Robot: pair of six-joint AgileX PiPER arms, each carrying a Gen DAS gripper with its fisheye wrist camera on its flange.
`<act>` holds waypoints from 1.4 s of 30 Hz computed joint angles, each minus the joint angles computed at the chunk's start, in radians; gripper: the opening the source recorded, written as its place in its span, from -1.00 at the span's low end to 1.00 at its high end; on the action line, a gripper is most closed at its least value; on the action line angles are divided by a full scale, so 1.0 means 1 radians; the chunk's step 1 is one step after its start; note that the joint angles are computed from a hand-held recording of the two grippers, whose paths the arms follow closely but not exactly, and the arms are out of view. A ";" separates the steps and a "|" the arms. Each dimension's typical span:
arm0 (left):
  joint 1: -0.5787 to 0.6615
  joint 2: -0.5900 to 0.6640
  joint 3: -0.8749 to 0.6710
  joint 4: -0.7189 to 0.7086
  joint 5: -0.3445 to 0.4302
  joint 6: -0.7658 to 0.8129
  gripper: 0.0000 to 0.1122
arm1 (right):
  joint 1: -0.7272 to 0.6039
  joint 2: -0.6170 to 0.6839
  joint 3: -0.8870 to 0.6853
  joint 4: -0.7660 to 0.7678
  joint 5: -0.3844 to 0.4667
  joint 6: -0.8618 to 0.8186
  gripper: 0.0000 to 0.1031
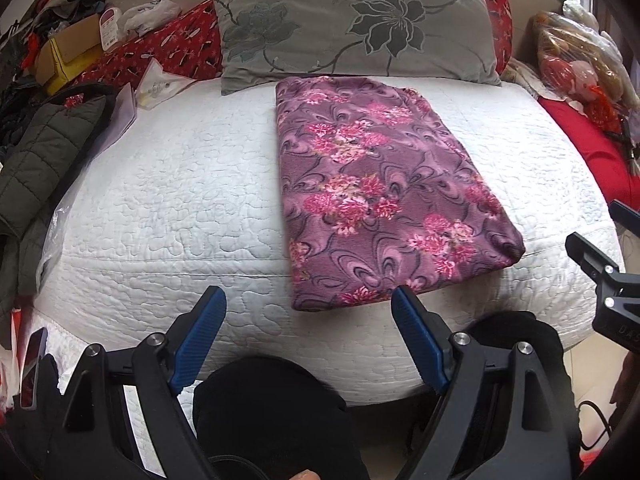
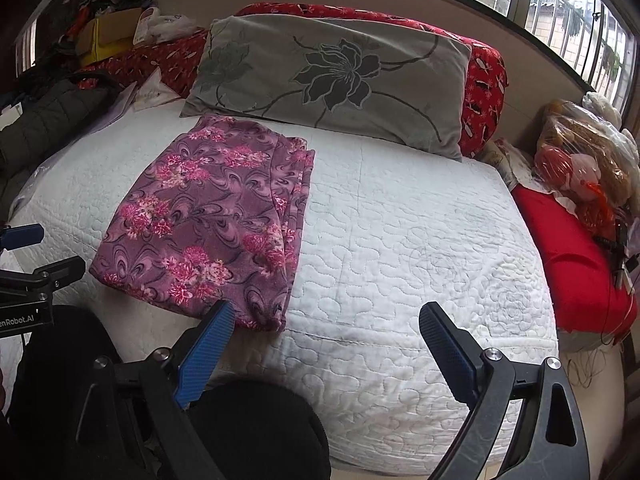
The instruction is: Fold small clothes
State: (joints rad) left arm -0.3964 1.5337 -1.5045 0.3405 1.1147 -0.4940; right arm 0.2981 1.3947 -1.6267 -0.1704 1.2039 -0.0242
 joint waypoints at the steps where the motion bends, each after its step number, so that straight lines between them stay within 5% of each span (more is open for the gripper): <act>1: 0.000 -0.002 0.000 -0.005 0.000 0.003 0.53 | 0.002 -0.001 0.000 -0.001 0.000 0.003 0.84; 42: -0.107 -0.080 0.044 0.035 0.005 -0.026 0.53 | -0.017 -0.076 0.021 0.009 -0.006 0.005 0.84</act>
State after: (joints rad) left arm -0.5038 1.4536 -1.4608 0.3754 1.1199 -0.5199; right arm 0.2807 1.3184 -1.6057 -0.1611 1.1977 -0.0195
